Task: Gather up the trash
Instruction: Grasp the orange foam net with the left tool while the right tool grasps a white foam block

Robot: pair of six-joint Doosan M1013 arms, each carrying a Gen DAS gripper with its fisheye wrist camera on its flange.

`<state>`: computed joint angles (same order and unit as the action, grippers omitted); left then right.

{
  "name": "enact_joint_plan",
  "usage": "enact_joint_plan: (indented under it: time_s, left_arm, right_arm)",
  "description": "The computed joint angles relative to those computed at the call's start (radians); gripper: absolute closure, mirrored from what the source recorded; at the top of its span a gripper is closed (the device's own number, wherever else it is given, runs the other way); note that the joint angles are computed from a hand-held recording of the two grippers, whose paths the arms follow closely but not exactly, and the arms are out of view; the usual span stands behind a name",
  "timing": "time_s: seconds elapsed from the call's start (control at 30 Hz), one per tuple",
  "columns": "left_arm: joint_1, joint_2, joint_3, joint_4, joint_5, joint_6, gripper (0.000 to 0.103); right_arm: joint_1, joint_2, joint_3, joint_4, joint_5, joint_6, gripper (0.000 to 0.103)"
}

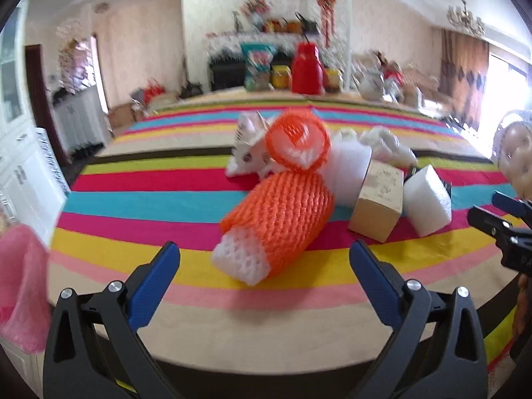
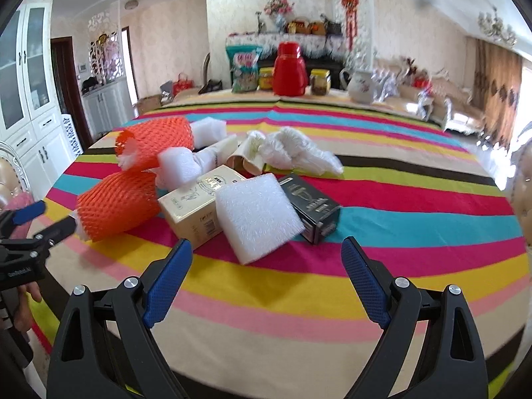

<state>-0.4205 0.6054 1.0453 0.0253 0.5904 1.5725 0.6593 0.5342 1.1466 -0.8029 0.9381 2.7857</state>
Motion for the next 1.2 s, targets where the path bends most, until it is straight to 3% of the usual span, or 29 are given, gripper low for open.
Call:
enact_joint_plan:
  time_s: [0.13,0.3,0.4,0.63,0.7,0.77,0.9,1.0,1.07,1.2]
  left_arm:
    - [0.005,0.055,-0.086,0.007,0.039,0.001,0.005]
    - [0.010,0.103,-0.155,0.020,0.061,0.023,0.005]
    - [0.021,0.131,-0.195,-0.061,0.089,0.087,0.005]
    - [0.028,0.144,-0.205,-0.152,0.062,0.146,0.006]
    - [0.024,0.142,-0.196,-0.118,0.049,0.133,0.011]
    - [0.018,0.151,-0.210,-0.096,0.073,0.140,0.021]
    - [0.020,0.151,-0.206,-0.151,0.094,0.198,0.029]
    - [0.021,0.154,-0.211,-0.169,0.106,0.229,0.046]
    - [0.024,0.154,-0.211,-0.201,0.114,0.261,0.069]
    - [0.029,0.132,-0.172,-0.252,0.071,0.305,0.085]
  right_arm:
    - [-0.045,0.034,-0.059,0.145,-0.029,-0.143,0.018]
    - [-0.071,0.075,-0.128,0.224,-0.010,-0.280,0.018]
    - [-0.082,0.081,-0.125,0.232,-0.035,-0.288,0.018]
    - [-0.092,0.071,-0.092,0.259,-0.084,-0.310,0.022]
    - [-0.090,0.070,-0.089,0.268,-0.076,-0.322,0.031]
    - [-0.087,0.073,-0.092,0.266,-0.060,-0.341,0.033]
    - [-0.087,0.066,-0.079,0.265,-0.075,-0.337,0.036]
    - [-0.088,0.056,-0.062,0.256,-0.102,-0.324,0.037]
    - [-0.089,0.052,-0.055,0.258,-0.120,-0.319,0.038]
    - [-0.089,0.044,-0.039,0.231,-0.149,-0.281,0.038]
